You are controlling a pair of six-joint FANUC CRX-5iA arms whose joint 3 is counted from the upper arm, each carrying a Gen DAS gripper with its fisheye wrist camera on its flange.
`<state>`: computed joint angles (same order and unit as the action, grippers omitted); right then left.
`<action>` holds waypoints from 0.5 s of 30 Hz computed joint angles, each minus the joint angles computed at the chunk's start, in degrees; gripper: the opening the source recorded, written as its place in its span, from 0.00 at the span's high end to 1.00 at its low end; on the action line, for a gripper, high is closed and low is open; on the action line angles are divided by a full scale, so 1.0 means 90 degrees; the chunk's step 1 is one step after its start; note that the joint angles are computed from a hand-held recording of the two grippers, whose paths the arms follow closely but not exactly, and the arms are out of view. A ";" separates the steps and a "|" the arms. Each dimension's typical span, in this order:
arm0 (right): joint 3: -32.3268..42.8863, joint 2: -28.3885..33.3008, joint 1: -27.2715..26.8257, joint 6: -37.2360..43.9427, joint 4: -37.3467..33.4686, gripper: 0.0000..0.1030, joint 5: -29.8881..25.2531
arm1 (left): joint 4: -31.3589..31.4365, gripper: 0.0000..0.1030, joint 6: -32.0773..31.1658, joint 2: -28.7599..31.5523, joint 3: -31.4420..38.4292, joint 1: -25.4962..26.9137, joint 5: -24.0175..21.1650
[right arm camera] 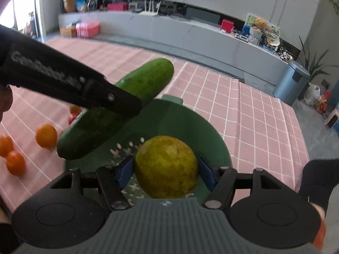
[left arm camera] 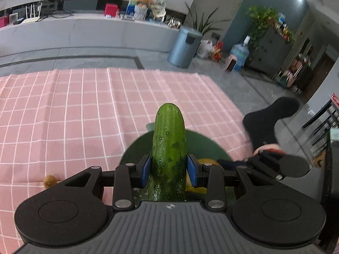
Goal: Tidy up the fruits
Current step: 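Carry the cucumber and guava into the green colander and open both tools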
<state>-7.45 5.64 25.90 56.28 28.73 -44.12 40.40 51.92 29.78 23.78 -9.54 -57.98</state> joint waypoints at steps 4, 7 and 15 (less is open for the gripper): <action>0.0281 0.0253 -0.0077 0.0566 -0.0308 0.39 -0.0160 | -0.0204 0.60 0.0053 0.0101 0.0094 0.0011 -0.0071; 0.0495 0.0462 -0.0110 0.0857 -0.0462 0.39 -0.0319 | -0.0377 0.60 0.0091 0.0105 0.0065 -0.0040 0.0007; 0.0804 0.0760 -0.0124 0.1182 -0.0639 0.39 -0.0566 | -0.0544 0.60 0.0143 0.0193 0.0096 -0.0057 -0.0159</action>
